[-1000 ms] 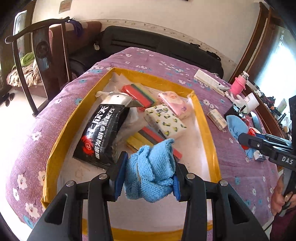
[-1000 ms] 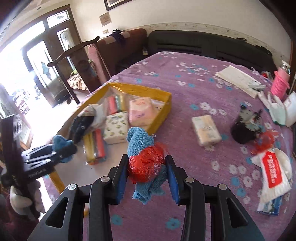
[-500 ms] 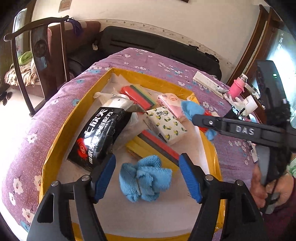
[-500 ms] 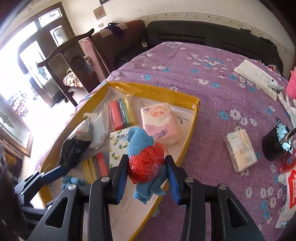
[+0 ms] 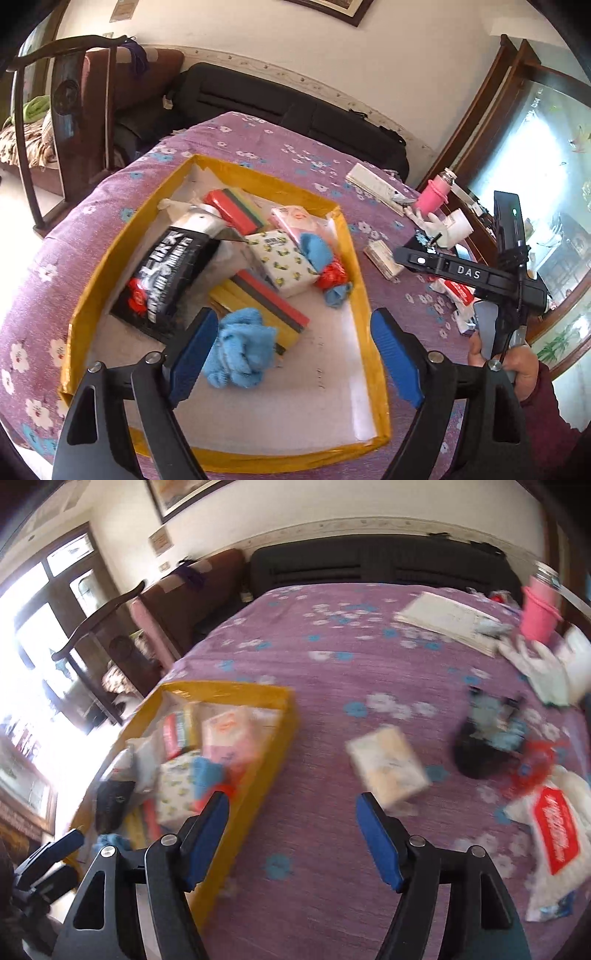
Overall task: Organize soft objects
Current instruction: 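Drop the blue sock and red-wrapped sock into the yellow tray with both grippers, then move both grippers toward the white wipe pack and blue Vinda tissue pack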
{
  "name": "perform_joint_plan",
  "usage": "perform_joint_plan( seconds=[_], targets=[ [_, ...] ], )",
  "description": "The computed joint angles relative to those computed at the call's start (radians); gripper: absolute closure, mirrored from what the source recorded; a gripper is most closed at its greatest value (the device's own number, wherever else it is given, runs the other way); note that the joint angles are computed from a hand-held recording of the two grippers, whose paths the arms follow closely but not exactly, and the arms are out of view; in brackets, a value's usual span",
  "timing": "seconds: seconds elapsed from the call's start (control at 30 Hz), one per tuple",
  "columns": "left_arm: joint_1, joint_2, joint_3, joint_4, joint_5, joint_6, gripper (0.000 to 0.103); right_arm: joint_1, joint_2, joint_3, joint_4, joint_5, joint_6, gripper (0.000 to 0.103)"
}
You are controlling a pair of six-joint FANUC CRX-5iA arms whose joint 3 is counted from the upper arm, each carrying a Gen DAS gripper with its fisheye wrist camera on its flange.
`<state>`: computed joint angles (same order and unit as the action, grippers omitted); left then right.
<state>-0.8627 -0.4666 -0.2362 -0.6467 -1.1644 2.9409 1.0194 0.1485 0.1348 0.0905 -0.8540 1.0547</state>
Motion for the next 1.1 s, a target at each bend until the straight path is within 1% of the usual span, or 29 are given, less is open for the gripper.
perform_joint_plan(
  seconds=[0.17,0.27,0.4,0.53,0.6,0.7,0.83,0.93,0.97,1.0,1.03,1.1],
  targets=[
    [0.006,0.054,0.033,0.034,0.008,-0.038,0.018,-0.092,-0.081,-0.118,0.053,0.012,-0.071,0.025],
    [-0.006,0.079,0.053,0.035,0.003,-0.039,0.018,-0.134,-0.125,-0.188,0.131,0.040,-0.144,0.025],
    [-0.026,0.116,0.086,0.033,-0.005,-0.044,0.018,-0.197,-0.169,-0.241,0.159,0.072,-0.189,0.026],
    [-0.034,0.150,0.112,0.046,-0.006,-0.068,0.018,-0.236,-0.209,-0.298,0.209,0.101,-0.254,0.026],
    [-0.030,0.165,0.121,0.060,-0.003,-0.086,0.018,-0.253,-0.224,-0.316,0.203,0.109,-0.265,0.024],
    [-0.028,0.184,0.133,0.073,-0.003,-0.102,0.018,-0.276,-0.238,-0.331,0.169,0.112,-0.254,0.023],
    [-0.018,0.210,0.147,0.099,0.008,-0.119,0.018,-0.290,-0.214,-0.290,0.107,0.127,-0.200,0.023],
    [-0.021,0.230,0.162,0.116,0.020,-0.129,0.018,-0.270,-0.175,-0.250,0.121,0.151,-0.157,0.023],
    [-0.030,0.238,0.172,0.112,0.015,-0.131,0.018,-0.265,-0.154,-0.220,0.092,0.140,-0.113,0.023],
    [-0.042,0.246,0.184,0.103,0.006,-0.133,0.018,-0.267,-0.127,-0.174,0.034,0.106,-0.046,0.020],
    [-0.052,0.252,0.194,0.095,-0.004,-0.134,0.018,-0.272,-0.080,-0.100,-0.043,0.026,0.041,0.019],
    [-0.072,0.264,0.215,0.078,-0.026,-0.134,0.018,-0.265,-0.026,-0.027,-0.112,-0.076,0.119,0.019]
  ],
)
